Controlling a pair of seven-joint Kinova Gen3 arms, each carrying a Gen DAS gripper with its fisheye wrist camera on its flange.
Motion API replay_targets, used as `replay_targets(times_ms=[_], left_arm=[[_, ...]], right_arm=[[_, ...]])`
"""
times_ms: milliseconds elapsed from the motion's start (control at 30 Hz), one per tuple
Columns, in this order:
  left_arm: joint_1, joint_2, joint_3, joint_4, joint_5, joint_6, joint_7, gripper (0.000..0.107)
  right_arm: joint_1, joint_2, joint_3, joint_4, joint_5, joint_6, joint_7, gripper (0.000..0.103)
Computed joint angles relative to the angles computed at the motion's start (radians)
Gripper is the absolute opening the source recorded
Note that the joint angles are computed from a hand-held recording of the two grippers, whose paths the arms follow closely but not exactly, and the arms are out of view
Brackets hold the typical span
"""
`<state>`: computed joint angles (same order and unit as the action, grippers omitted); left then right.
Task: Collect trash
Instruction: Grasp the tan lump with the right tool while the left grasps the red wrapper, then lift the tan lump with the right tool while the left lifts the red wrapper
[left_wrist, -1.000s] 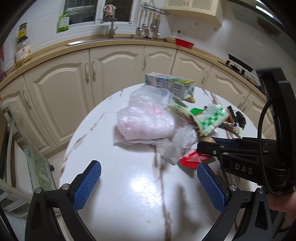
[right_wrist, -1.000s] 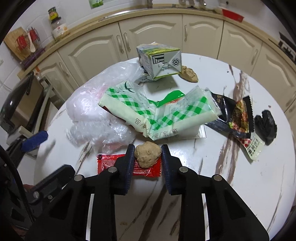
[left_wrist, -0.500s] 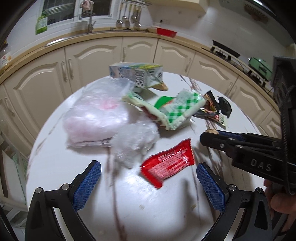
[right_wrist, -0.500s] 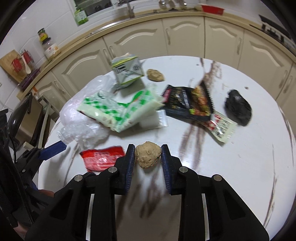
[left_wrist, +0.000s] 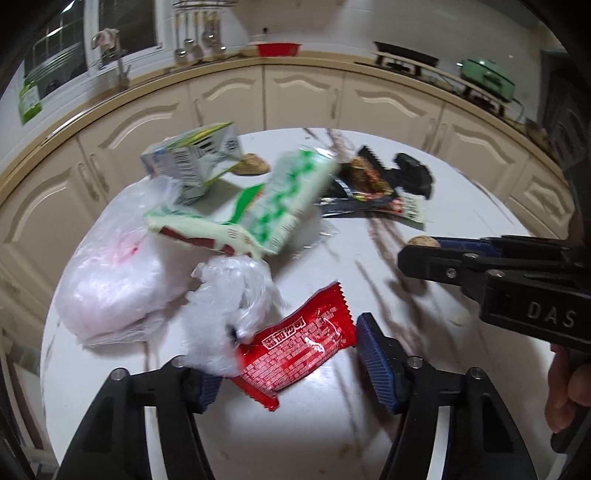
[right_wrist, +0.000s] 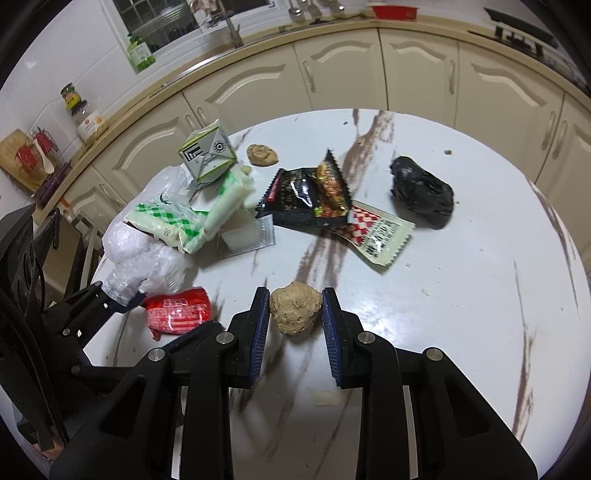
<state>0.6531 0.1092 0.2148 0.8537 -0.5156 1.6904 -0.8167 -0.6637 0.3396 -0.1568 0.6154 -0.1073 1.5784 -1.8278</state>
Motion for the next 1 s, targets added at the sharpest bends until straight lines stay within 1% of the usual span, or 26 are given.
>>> replay_targets(times_ms=[67,100,133,200,333,467,667,733,767,800,833,900,933,967,1000], left_arm=[[-0.010,-0.012,0.000,0.013,0.029,-0.025,0.009,0.043],[-0.020,-0.024,-0.001,0.023,0.054,-0.042,0.019,0.030],[-0.026,-0.029,0.003,0.027,0.064,-0.048,0.029,0.026],[-0.045,-0.045,0.007,0.042,0.097,-0.065,0.041,0.025],[-0.067,-0.072,0.028,0.064,0.124,-0.079,0.072,0.021],[-0.068,-0.093,0.064,0.075,0.112,-0.076,0.110,0.010],[-0.035,-0.104,0.121,0.047,0.062,-0.019,0.154,0.009],[-0.009,-0.087,0.142,0.020,0.033,0.030,0.168,0.011],[0.006,-0.079,0.145,0.008,0.022,0.056,0.177,0.016],[0.017,-0.070,0.142,-0.005,0.021,0.073,0.177,0.026],[0.032,-0.071,0.140,-0.003,0.011,0.078,0.184,0.028],[0.062,-0.067,0.141,-0.017,-0.011,0.106,0.206,0.057],[0.076,-0.073,0.141,-0.013,-0.025,0.109,0.220,0.062],[0.094,-0.079,0.142,-0.008,-0.041,0.113,0.236,0.064],[0.093,-0.080,0.146,-0.007,-0.042,0.114,0.235,0.061]], right_arm=[[0.010,-0.016,0.000,0.023,-0.006,-0.012,-0.003,0.027],[0.015,-0.024,0.000,0.034,-0.008,-0.018,-0.004,0.027],[0.018,-0.030,-0.001,0.042,-0.009,-0.021,-0.005,0.027],[0.027,-0.049,-0.002,0.065,-0.010,-0.031,-0.008,0.027],[0.047,-0.089,-0.008,0.111,-0.015,-0.049,-0.013,0.027],[0.063,-0.128,-0.015,0.149,-0.020,-0.064,-0.022,0.027],[0.085,-0.188,-0.028,0.213,-0.025,-0.086,-0.029,0.027],[0.093,-0.205,-0.032,0.231,-0.027,-0.091,-0.029,0.027],[0.095,-0.213,-0.034,0.239,-0.027,-0.091,-0.030,0.027],[0.099,-0.221,-0.036,0.246,-0.028,-0.092,-0.031,0.027],[0.101,-0.226,-0.038,0.252,-0.028,-0.093,-0.033,0.027],[0.108,-0.241,-0.041,0.268,-0.031,-0.096,-0.034,0.027],[0.112,-0.248,-0.042,0.277,-0.034,-0.099,-0.033,0.027],[0.115,-0.254,-0.044,0.284,-0.036,-0.100,-0.034,0.027],[0.118,-0.258,-0.045,0.286,-0.038,-0.098,-0.033,0.027]])
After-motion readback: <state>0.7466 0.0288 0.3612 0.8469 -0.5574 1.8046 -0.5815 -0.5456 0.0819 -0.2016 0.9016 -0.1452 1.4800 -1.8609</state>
